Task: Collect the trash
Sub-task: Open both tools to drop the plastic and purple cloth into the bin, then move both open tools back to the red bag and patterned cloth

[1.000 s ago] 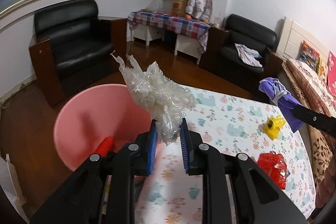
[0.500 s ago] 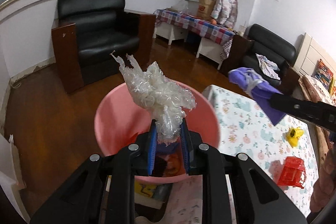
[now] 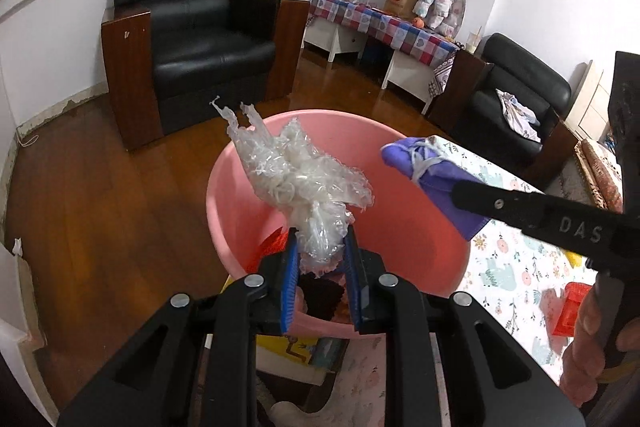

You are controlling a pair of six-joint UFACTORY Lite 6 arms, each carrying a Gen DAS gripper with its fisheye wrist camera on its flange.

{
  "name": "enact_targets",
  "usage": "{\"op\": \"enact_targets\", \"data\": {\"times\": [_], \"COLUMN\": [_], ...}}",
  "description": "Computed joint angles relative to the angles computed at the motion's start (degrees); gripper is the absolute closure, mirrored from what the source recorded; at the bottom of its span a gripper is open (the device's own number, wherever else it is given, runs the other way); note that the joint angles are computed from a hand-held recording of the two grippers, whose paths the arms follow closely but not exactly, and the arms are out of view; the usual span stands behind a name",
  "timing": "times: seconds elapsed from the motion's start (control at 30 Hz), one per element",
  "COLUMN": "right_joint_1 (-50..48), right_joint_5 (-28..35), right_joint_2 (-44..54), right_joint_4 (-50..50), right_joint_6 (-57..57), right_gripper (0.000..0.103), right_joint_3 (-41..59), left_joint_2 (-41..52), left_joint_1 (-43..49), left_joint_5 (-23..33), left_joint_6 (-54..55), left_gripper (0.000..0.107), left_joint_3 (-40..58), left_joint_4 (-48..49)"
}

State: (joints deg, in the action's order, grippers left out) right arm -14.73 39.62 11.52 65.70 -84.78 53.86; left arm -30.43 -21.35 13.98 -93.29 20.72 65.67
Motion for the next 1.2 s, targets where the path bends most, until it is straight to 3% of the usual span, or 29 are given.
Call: {"op": "enact_targets", "data": {"times": [0.17, 0.27, 0.37, 0.43, 0.6, 0.93, 1.2], "right_joint_1": [1.3, 0.7, -0.3, -1.3, -3.4, -11.1, -23.6], "right_joint_5": [-1.2, -0.4, 0.5, 1.3, 2.5, 6.7, 13.0], "right_joint_2": [1.2, 1.9, 1.8, 1.4, -2.0, -6.9, -6.8], "right_joint_4": [2.0, 2.8, 3.0, 3.3, 4.8, 3.0, -1.4], "right_joint_6": [-1.5, -2.5, -3.6, -4.6, -8.8, -13.1, -15.2], "right_gripper": [0.078, 0.071, 0.069, 0.061, 0.061, 0.058, 0.058], "right_joint_3": [-0.7, -0.5, -0.8, -1.3, -4.3, -9.2, -8.0], "left_joint_2": [1.7, 1.7, 1.9, 1.9, 0.5, -0.9, 1.6], "left_joint_1": [3.0, 3.9, 3.6, 3.6, 2.9, -4.6, -12.3], "left_joint_5": [-2.3, -2.8, -2.7, -2.9, -3.6, 1.0, 4.8], "left_joint_6": [8.4, 10.8, 10.3, 10.4, 10.7, -2.2, -9.4], "left_gripper": [0.080, 0.077, 0.075, 0.074, 0.074, 0.074, 0.074], "left_joint_3": [0.7, 0.7, 0.7, 0.7, 0.2, 0.2, 2.7], "left_joint_4": [-7.1, -9.2, -8.6, -8.9, -10.3, -1.6, 1.9]}}
